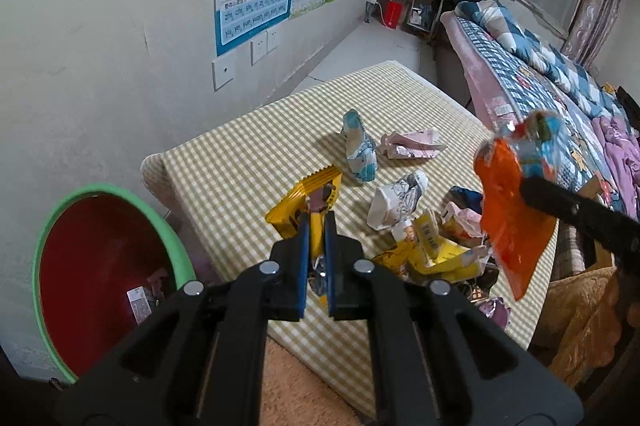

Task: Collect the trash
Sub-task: 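Carry the yellow wrapper and orange bag to the red bin and release both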

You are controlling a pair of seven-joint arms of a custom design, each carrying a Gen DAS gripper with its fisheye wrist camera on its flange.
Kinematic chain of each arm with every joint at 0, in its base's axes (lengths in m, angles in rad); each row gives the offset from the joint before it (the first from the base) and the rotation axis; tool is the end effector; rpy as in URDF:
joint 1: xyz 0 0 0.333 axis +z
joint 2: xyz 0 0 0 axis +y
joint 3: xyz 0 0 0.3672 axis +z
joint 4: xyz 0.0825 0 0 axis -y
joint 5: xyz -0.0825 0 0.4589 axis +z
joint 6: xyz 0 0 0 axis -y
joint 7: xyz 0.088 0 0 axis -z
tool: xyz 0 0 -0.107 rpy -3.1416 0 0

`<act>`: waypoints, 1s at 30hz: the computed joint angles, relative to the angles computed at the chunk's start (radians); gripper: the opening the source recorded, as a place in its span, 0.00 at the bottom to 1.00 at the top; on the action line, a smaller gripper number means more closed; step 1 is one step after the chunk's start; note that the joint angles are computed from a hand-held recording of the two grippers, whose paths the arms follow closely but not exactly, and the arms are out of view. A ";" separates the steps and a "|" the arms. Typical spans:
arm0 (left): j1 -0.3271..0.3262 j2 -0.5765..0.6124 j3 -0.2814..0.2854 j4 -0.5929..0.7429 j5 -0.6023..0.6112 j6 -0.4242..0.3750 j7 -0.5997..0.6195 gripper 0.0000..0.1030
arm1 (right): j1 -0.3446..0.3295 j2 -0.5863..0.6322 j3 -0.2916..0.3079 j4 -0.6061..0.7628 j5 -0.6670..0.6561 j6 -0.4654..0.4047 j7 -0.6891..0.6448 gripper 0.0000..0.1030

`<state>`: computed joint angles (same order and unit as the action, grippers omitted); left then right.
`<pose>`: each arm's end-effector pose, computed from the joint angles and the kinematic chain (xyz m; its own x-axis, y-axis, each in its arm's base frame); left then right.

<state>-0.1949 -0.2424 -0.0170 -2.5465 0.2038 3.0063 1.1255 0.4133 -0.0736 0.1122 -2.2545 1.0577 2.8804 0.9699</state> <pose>0.5086 -0.1246 0.4374 -0.0075 -0.9912 0.1320 -0.7686 -0.0787 -0.6349 0.5421 0.2576 0.4609 0.3235 -0.8348 -0.4455 -0.7958 0.0147 -0.6054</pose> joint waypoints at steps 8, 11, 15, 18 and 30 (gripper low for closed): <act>-0.006 -0.032 0.041 -0.050 -0.031 0.019 0.031 0.06 | 0.015 -0.011 0.022 -0.025 -0.119 -0.012 0.137 0.32; 0.018 -0.047 0.040 -0.065 -0.012 0.015 0.017 0.06 | 0.025 -0.011 0.025 -0.026 -0.134 -0.011 0.144 0.32; 0.061 -0.069 0.032 -0.088 0.024 -0.010 -0.012 0.06 | 0.036 0.001 0.030 -0.016 -0.146 -0.014 0.153 0.32; 0.076 -0.088 0.033 -0.103 0.044 -0.035 -0.013 0.06 | 0.042 0.010 0.032 -0.004 -0.146 -0.021 0.152 0.32; 0.162 -0.186 0.032 -0.177 0.112 -0.048 -0.085 0.06 | 0.073 0.027 0.048 0.036 -0.110 -0.066 0.072 0.32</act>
<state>-0.0326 -0.4280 0.0151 -2.7232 0.3161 2.9579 1.0404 0.4862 -0.0465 0.1600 -2.2183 0.9478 2.8144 1.0422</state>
